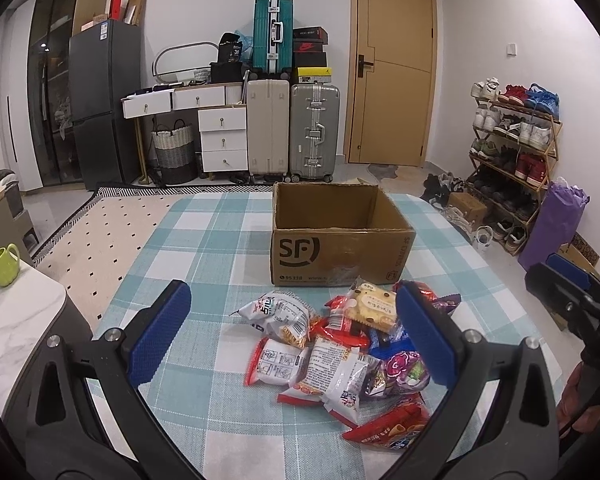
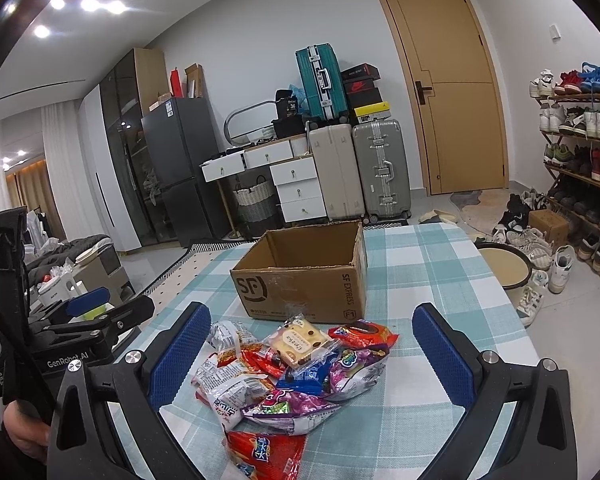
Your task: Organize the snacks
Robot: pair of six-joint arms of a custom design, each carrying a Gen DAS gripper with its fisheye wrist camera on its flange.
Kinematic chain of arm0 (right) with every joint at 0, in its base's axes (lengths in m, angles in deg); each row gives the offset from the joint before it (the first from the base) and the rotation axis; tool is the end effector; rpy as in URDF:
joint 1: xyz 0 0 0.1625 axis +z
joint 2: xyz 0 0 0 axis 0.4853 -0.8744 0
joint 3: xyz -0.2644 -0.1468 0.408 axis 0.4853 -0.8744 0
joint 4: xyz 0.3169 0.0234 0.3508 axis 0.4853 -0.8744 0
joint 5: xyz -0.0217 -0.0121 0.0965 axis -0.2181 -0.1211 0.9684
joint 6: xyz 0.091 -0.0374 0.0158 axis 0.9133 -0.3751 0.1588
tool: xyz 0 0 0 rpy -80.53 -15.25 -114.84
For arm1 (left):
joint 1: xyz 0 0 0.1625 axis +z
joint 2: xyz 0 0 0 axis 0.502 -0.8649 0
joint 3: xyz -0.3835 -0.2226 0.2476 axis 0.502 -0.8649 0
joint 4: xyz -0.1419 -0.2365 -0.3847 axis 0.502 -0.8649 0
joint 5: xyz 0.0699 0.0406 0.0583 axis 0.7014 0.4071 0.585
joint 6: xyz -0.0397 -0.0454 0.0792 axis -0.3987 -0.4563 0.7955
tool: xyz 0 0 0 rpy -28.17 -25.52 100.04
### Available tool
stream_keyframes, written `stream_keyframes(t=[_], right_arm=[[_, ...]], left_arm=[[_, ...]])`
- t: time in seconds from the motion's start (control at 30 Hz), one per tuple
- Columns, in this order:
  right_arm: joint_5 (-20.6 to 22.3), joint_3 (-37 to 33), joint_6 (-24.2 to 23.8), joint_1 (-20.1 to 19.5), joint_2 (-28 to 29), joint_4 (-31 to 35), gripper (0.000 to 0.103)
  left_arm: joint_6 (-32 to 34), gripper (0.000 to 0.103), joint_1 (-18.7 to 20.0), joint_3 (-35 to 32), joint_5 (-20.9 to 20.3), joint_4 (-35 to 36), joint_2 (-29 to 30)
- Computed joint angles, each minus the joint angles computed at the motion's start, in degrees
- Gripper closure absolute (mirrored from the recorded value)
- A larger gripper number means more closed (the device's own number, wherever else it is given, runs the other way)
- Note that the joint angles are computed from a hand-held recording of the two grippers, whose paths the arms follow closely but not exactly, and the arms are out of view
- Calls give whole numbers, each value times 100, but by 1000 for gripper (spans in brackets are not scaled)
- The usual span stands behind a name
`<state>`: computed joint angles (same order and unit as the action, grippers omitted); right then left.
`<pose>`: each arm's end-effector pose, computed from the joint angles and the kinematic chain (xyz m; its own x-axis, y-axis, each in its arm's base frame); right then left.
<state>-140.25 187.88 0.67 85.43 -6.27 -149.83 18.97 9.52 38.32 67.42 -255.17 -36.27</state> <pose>0.3837 -0.5661 0.2406 -0.7204 -0.5488 0.4241 -0.6844 0.4635 -0.5628 -0.2605 -0.5158 0.2762 -0.6917 -0.3222 -0.6463 0.4867 0.4533 -0.7468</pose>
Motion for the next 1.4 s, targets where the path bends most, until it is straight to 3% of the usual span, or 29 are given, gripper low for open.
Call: stream_keyframes(t=[0.3, 0.57, 1.4], right_arm=[[-10, 17, -1, -3, 2, -39, 0], [-83, 50, -56, 0, 12, -134, 0], [49, 88, -89, -23, 18, -71, 0]], left_arm=[[-264, 1, 12, 30, 32, 289, -65], [-506, 1, 69, 81, -221, 561, -206], [-694, 1, 158, 109, -209, 673, -215]])
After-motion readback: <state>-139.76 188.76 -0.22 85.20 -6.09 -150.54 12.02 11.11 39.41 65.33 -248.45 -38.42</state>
